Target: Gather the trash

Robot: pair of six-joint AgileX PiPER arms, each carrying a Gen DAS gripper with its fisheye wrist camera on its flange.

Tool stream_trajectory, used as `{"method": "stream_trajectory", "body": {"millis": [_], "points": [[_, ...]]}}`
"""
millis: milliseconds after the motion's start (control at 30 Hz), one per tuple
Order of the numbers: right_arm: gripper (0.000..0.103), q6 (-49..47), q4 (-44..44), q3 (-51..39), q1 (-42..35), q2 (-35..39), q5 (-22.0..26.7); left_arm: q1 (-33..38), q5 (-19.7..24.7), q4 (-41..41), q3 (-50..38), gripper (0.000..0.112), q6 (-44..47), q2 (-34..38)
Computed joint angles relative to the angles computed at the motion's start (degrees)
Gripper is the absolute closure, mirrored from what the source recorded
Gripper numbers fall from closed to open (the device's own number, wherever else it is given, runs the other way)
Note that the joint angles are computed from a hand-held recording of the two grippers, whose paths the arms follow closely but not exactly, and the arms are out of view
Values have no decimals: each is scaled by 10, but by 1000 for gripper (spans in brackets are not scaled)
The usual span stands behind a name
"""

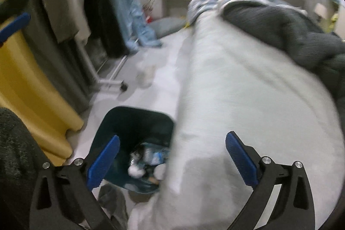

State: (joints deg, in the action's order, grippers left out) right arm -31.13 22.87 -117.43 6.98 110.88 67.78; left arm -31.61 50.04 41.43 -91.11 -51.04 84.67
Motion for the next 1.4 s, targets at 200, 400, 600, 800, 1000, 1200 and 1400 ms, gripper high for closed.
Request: {"method": "stream_trajectory", "body": {"millis": [200,400,600,800,1000,1200,1400], "points": [[4,-34,42,84,-79,-92,-59,-44,24,24,-36,13,-34,24],[4,-100,93,169,-150,-185,-104,-90,50,64,-52,13,-61,36],[4,-161,159,253,-226,-255,-117,-126,88,76,-47,13,-84,39],[4,-191,199,264,-299,-261,-105,-171,125,115,-23,13,-119,31],[4,-186,214,269,-332,-260,-108,-198,134,132,-2,13,-137,22],[3,-214,251,292,-325,-273,-104,-220,135,153,18,13,-153,13],[4,-243,274,309,-320,-279,-120,-223,141,155,25,13,-154,13]]}}
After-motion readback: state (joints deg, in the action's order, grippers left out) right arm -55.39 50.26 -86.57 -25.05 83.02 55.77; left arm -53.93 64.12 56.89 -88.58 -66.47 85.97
